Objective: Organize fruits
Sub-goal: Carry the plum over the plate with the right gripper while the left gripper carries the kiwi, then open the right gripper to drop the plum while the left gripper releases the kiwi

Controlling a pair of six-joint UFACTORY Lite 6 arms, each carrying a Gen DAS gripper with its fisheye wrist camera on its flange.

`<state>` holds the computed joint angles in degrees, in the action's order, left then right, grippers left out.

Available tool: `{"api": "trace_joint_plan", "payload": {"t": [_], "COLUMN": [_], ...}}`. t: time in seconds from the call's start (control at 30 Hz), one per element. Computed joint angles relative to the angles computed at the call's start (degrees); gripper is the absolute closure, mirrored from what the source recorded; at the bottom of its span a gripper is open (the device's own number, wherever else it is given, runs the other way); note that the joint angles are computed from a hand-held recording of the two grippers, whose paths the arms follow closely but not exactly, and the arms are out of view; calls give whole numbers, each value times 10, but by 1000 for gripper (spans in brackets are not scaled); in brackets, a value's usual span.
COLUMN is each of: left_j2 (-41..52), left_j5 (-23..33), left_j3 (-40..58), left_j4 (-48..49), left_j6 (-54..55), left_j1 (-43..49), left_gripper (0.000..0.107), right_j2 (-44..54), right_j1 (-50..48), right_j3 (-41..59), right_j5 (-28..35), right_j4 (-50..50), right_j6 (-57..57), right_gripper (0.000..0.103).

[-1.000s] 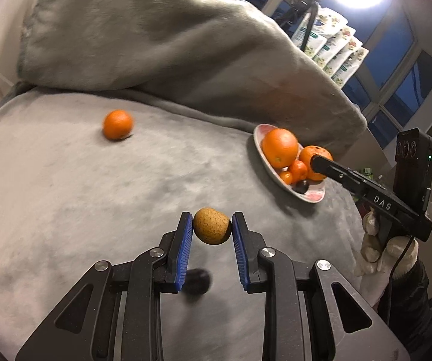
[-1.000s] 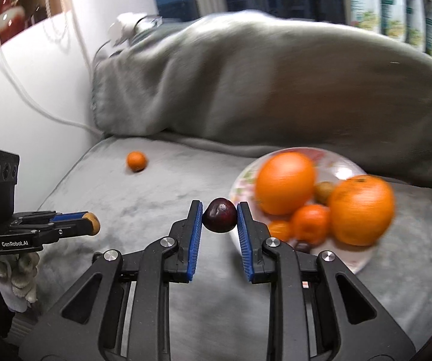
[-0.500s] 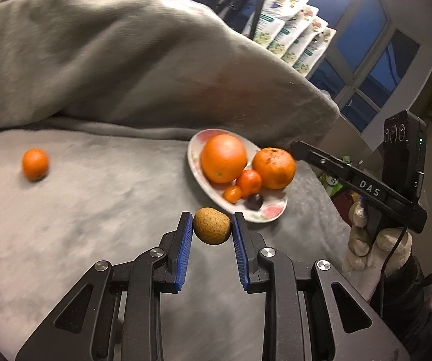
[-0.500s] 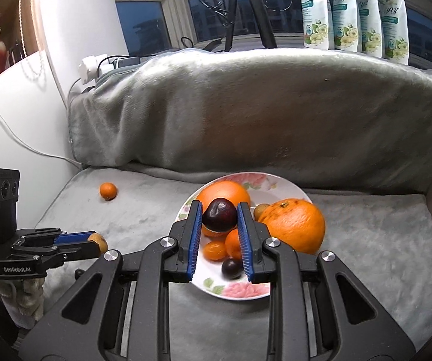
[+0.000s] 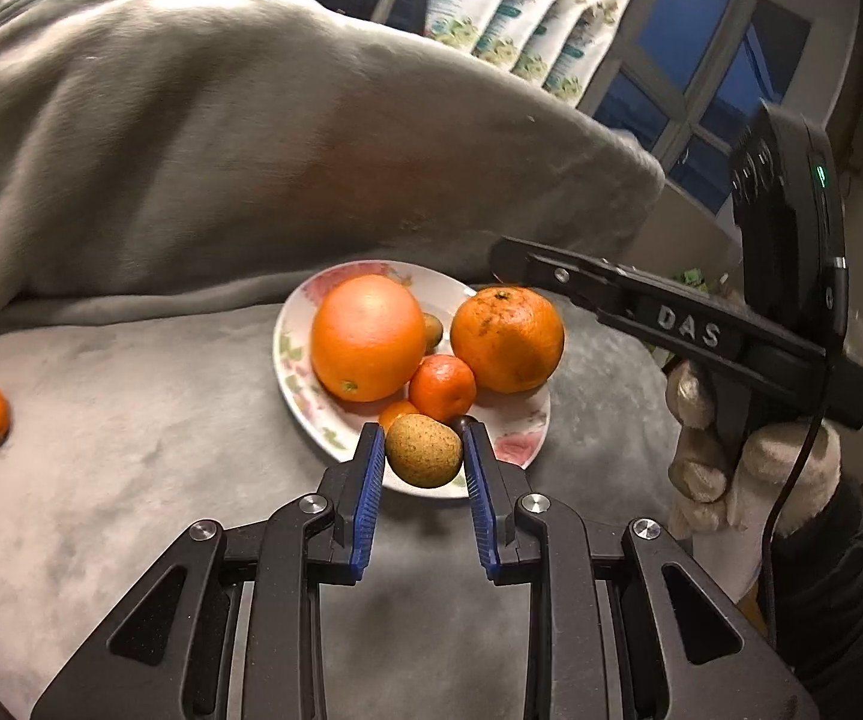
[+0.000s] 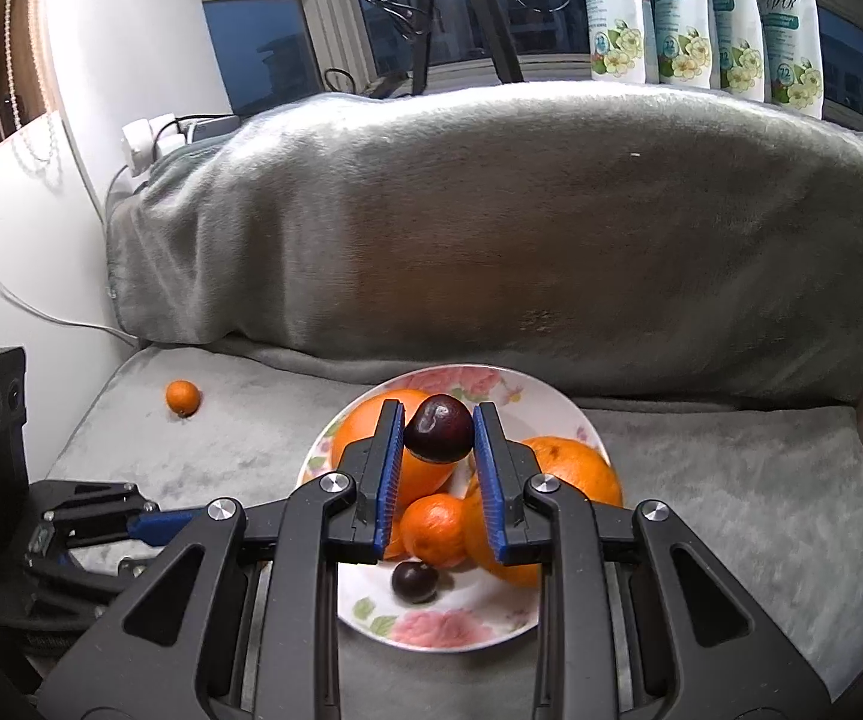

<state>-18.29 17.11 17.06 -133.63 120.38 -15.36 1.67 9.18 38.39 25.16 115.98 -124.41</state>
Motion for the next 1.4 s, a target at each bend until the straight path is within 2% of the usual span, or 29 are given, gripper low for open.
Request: {"api": "trace_joint_plan", "payload": {"t": [0.13,0.4,0.53,0.77,0.9,0.93,0.97,1.0,1.03,1.1,1.17,1.23,1.4], "left_j2": [35,61,72,86,89,88,85,86,86,82,78,73,69], "left_j5": [-10,-19,-17,-10,-13,-12,-11,-11,-13,-13,-16,-22,-47], "left_j3": [15,31,44,49,52,50,47,48,48,47,47,47,57], "left_j4": [-123,-229,-201,-242,-325,-328,-322,-321,-322,-301,-254,-272,-322], "left_j6": [117,225,195,236,315,319,315,315,316,293,247,261,301], "left_j1": [-34,-57,-53,-64,-82,-81,-80,-80,-78,-72,-63,-65,-71], "left_gripper": [82,82,82,82,81,81,81,74,58,44,42,32,28], "right_j2": [34,84,97,93,90,90,88,89,85,80,77,74,63], "right_j1": [-6,-1,0,7,7,8,7,6,3,0,-2,-4,-1], "right_j3": [28,72,82,80,78,79,77,78,74,70,71,68,63], "right_j5": [3,-8,-11,-18,-17,-18,-16,-13,-7,1,-1,-2,-11], "right_j4": [-11,-1,4,13,10,11,12,14,20,21,12,19,27], "right_j6": [10,7,4,-3,1,1,1,1,-3,-1,14,16,17], "right_gripper": [79,79,78,78,77,68,52,44,37,36,24,16,14]}}
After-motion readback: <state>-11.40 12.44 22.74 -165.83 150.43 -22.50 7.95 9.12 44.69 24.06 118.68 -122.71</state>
